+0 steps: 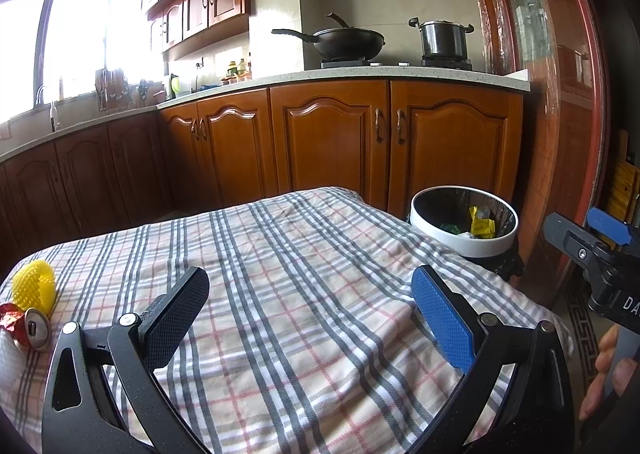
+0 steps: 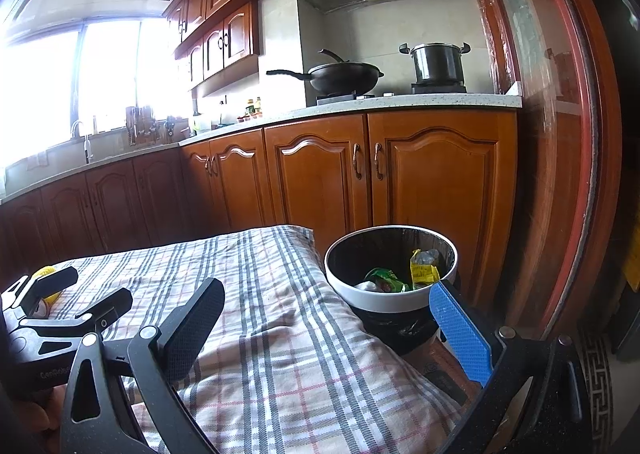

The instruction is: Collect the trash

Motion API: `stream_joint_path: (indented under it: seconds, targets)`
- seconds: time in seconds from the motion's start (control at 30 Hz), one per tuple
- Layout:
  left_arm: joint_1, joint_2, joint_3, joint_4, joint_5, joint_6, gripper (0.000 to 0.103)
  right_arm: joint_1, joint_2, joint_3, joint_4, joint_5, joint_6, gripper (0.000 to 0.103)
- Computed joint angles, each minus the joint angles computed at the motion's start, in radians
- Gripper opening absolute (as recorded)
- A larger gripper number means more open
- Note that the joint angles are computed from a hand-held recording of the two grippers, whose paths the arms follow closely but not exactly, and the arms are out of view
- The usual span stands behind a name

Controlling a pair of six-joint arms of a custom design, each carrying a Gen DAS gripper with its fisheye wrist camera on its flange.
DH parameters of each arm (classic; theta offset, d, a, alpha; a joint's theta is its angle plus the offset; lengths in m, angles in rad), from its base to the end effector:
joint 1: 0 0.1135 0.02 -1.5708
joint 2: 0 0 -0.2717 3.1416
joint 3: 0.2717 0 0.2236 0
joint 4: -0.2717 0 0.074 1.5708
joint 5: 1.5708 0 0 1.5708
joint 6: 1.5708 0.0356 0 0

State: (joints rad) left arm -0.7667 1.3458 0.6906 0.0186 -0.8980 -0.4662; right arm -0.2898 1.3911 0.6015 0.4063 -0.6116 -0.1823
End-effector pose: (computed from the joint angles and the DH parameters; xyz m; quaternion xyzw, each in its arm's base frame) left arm 0.1951 -0.1493 0.2375 -0.0728 0.8246 0.0817 0.5551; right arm 0.2563 -0.0551 0.2316 -0.1257 0.7983 0.1178 0.5771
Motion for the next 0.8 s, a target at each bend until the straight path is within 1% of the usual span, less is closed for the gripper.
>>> stream_joint_path:
  seconds: [0.8]
  targets:
    - [0.012, 0.011, 0.003, -0.002, 0.019, -0.005, 0.103, -0.001, 0.000, 0.004, -0.007, -0.004, 0.001, 0.103]
